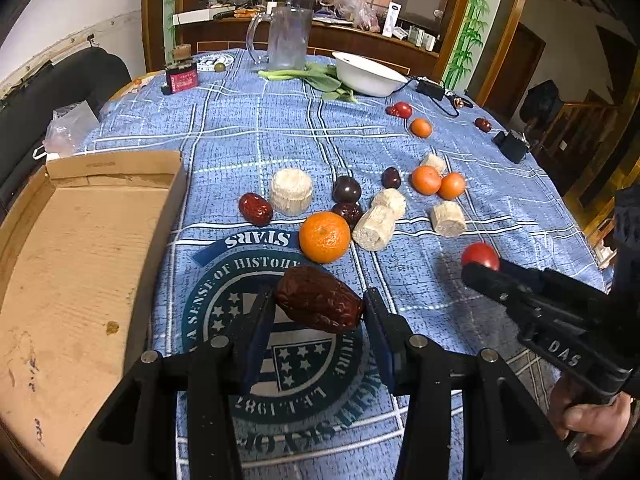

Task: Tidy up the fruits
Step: 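Grasp the red date with the left tool while the right tool grasps the red tomato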

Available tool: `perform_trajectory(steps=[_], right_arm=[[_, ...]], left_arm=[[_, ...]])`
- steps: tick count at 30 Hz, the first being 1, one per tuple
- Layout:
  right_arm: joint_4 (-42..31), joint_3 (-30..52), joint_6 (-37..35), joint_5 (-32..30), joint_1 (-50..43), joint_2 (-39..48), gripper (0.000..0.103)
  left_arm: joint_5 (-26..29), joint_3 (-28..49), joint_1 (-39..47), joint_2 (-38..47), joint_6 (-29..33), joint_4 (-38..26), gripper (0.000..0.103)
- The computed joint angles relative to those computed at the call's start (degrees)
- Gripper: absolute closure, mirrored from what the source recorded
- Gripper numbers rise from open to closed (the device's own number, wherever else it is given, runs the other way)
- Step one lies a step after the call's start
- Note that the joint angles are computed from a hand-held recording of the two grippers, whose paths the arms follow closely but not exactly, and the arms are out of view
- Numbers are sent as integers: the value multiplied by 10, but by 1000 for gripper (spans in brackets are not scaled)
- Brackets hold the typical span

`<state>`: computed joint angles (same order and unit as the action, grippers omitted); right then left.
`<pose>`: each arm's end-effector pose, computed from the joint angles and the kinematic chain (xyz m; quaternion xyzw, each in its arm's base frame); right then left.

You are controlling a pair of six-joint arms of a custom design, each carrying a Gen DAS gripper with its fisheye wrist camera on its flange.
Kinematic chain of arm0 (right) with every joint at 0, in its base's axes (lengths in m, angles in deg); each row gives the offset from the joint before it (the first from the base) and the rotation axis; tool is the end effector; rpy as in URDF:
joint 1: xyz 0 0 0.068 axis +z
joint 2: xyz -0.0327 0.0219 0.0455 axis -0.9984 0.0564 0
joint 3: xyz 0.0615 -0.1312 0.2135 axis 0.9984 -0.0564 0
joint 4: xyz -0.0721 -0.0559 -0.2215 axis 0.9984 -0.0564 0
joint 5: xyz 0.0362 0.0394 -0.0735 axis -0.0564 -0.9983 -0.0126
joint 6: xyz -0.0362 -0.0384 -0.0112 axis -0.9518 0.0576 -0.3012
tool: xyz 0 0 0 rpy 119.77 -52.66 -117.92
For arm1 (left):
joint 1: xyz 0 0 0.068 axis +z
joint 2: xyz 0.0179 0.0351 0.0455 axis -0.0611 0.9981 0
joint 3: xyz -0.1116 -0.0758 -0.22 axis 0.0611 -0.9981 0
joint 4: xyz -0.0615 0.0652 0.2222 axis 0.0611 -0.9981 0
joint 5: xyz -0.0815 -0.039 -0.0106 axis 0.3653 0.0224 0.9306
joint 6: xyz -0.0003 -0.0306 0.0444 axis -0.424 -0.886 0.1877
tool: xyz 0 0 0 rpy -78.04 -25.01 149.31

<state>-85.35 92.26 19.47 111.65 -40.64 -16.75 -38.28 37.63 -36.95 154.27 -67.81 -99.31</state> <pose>0.0905 0.0617 0.2041 0.3112 0.8696 0.0180 0.3830 0.2526 -0.1820 0.2233 0.4362 0.8387 -0.2150 0.2451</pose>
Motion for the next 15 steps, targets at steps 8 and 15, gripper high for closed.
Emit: perform_trajectory(steps=[8,15], right_arm=[[26,24,-5,5,17,48,71],[72,52,-51,-2,5,97,71]], left_arm=[[-3,4,19,-35,12,-22,59],[-3,23,54,-37,22,-42,59]])
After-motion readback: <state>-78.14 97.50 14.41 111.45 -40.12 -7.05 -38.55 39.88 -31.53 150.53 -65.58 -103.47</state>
